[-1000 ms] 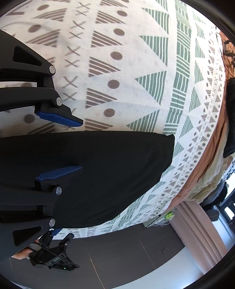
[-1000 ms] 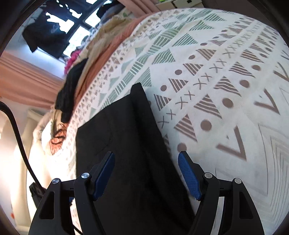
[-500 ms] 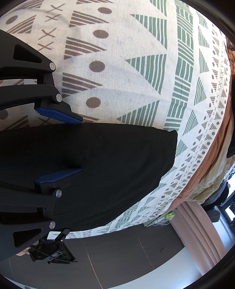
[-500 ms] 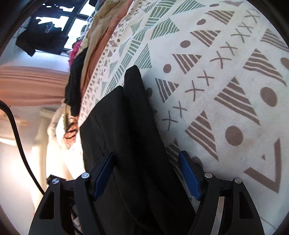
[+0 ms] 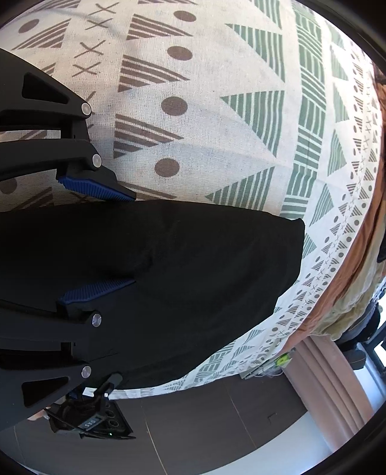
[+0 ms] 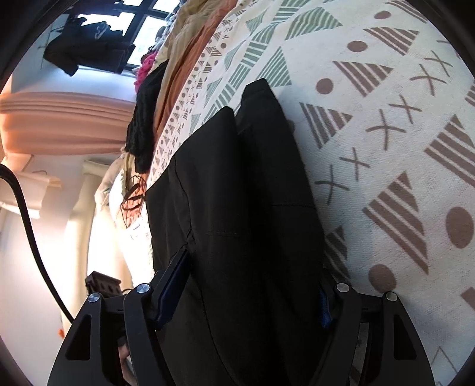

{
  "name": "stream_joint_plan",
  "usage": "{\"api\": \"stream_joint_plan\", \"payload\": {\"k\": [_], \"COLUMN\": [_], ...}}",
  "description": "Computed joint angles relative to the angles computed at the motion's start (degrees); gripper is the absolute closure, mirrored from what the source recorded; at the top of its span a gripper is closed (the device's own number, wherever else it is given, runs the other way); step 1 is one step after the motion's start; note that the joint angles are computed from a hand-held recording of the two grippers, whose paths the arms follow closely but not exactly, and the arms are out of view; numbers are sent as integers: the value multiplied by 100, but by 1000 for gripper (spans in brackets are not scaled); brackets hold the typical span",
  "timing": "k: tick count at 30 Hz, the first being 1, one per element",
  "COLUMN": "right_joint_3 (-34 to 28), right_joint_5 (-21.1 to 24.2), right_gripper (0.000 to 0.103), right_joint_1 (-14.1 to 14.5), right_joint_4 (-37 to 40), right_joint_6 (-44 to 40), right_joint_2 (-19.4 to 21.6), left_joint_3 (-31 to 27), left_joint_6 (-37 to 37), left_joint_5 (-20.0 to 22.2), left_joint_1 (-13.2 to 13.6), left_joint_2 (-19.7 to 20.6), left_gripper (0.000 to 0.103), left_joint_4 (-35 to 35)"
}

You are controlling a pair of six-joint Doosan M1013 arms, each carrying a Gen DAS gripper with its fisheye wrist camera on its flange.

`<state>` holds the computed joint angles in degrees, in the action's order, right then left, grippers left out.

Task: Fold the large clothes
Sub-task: 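Lift the folded black shirt off the bed with both grippers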

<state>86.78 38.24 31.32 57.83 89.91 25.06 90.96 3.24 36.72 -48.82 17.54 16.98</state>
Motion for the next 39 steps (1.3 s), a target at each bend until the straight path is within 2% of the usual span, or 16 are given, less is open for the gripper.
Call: {"api": "stream_joint_plan", "payload": {"k": [2, 3, 4, 7, 10, 15, 20, 26, 29, 34, 39], "right_joint_3": [-27, 3, 27, 68, 66, 103, 182, 200, 195, 118, -95], "right_joint_5": [-18, -3, -1, -117, -262, -554, -766, -961, -1025, -1023, -952], "right_gripper": [46, 59, 66, 77, 81, 84, 84, 85, 85, 85, 85], "right_joint_1": [26, 12, 9, 39, 101, 234, 374, 578, 705, 929, 1189], "right_joint_4": [-104, -29, 93, 169, 87, -22, 80, 521, 907, 1408, 1855], "right_joint_6": [70, 47, -8, -198, -295, -382, -522, -1067, -1515, -2183, -2693], "right_joint_2": [22, 22, 27, -18, -94, -274, -459, -600, -663, -716, -647], "left_joint_3": [-41, -54, -73, -82, -94, -69, 29, 275, 278, 235, 231], "left_joint_6": [-22, -40, -46, -23, -53, -323, -885, -2037, -2197, -2123, -2127], "left_joint_5": [46, 73, 91, 59, 40, 90, 288, 621, 1053, 1871, 2848], "left_joint_1": [-28, -45, -59, -82, -107, -202, -410, -784, -978, -1249, -1676], "left_joint_2": [10, 6, 7, -25, -75, -234, -495, -938, -1118, -1440, -1789], "left_gripper": [59, 63, 65, 76, 83, 88, 89, 89, 89, 89, 89], "left_joint_4": [112, 176, 233, 354, 463, 792, 1448, 2466, 2777, 2908, 3325]}}
